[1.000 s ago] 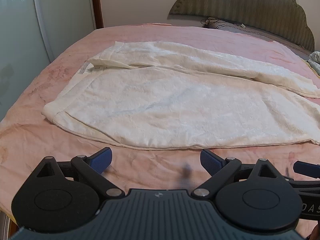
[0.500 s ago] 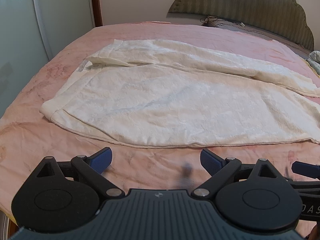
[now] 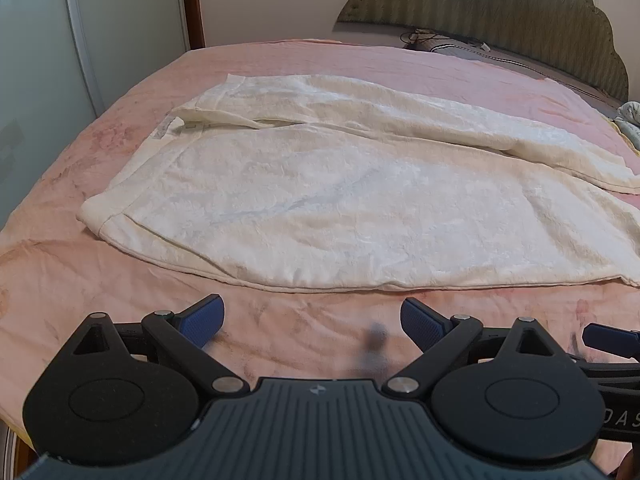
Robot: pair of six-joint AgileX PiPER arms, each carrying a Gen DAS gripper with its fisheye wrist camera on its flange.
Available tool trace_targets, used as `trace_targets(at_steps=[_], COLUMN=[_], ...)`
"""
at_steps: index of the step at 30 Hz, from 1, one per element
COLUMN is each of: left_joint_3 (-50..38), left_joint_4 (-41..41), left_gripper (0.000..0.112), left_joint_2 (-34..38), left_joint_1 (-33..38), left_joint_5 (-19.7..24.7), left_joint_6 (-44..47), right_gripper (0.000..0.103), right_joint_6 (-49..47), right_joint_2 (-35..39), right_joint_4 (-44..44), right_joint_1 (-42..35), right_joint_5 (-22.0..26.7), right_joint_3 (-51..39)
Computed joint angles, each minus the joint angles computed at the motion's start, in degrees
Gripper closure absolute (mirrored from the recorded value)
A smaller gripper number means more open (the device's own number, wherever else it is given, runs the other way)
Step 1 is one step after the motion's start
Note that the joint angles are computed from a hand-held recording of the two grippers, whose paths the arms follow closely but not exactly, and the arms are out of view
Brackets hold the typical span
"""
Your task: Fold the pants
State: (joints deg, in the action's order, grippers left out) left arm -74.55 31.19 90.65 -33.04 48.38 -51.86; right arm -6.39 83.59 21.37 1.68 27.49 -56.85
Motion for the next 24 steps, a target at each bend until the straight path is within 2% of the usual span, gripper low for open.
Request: trace_targets(at_steps=[24], left_joint_3=[0.82], left_joint_4=[2.13], left_gripper=[0.015], left_joint_2=[0.15], left_joint_1=[-0.62], left_joint_5=[-0.97], left_joint_6=[-1.93], right_gripper=[0.000], right_joint_6=[-1.29], right_joint_2=[0.02], right_joint_4=[1.55], right_joint_1=[-0.12], right_joint_5=[-0.61], right_joint_3=[0.62])
